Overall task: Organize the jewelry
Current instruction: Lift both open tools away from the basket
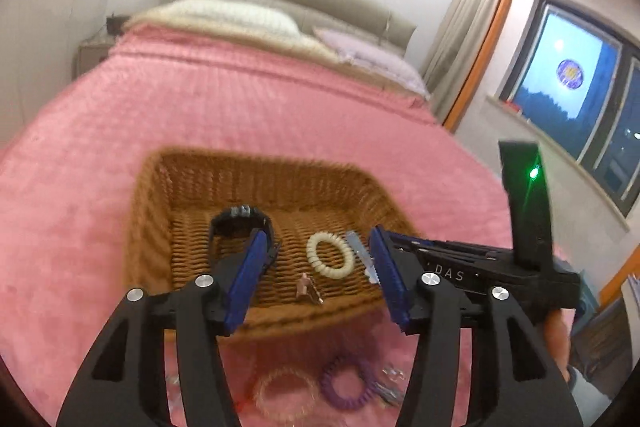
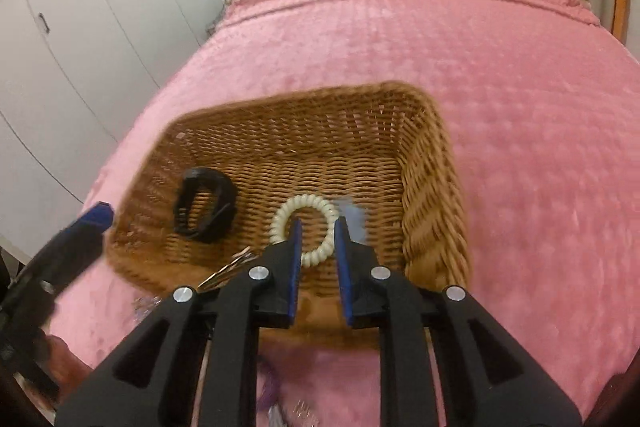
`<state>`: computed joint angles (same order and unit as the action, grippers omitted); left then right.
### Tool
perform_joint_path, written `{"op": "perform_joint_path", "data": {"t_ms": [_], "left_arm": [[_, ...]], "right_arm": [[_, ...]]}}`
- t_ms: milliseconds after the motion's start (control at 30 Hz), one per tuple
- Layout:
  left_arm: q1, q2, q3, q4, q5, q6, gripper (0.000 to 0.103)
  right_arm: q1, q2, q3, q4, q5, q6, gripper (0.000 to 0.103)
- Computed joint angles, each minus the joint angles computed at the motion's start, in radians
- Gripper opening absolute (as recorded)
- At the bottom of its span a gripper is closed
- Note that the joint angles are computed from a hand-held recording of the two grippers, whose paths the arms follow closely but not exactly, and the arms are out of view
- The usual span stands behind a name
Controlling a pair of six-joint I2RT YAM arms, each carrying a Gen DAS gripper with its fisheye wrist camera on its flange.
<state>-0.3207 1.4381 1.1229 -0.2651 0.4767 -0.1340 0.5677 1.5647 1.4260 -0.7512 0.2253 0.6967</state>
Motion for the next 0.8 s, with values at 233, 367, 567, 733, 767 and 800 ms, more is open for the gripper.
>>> {"op": "perform_joint_path", "data": {"t_ms": [233, 367, 567, 733, 767, 800], "left_arm": [[0.072, -0.363, -0.158, -0.11, 0.047, 0.021, 0.062], [0.113, -0.528, -0.253, -0.177, 0.072, 0.04, 0.062], [0.195, -0.702, -0.369, -0.266, 0.147, 0.084, 0.062], [0.206, -0.72, -0.472, -0.275, 0.137, 0.084, 0.062], [0.206, -0.711, -0.489, -0.268, 0.13, 0.084, 0.062], [0.196, -0.686, -0.508, -0.253, 0.119, 0.08, 0.062]], "right_arm": [[0.249, -0.199, -0.066, -0.062, 0.233, 0.106, 0.042], [0.422, -0.248, -0.099, -0.113, 0.396, 0.197, 0.044], [0.655, -0.202, -0.133, -0.208, 0.641, 0.359, 0.044], [0.678, -0.146, -0.181, -0.207, 0.611, 0.417, 0.044], [0.669, -0.147, -0.204, -0.182, 0.592, 0.408, 0.043], [0.659, -0.151, -0.236, -0.147, 0.566, 0.403, 0.042]]}}
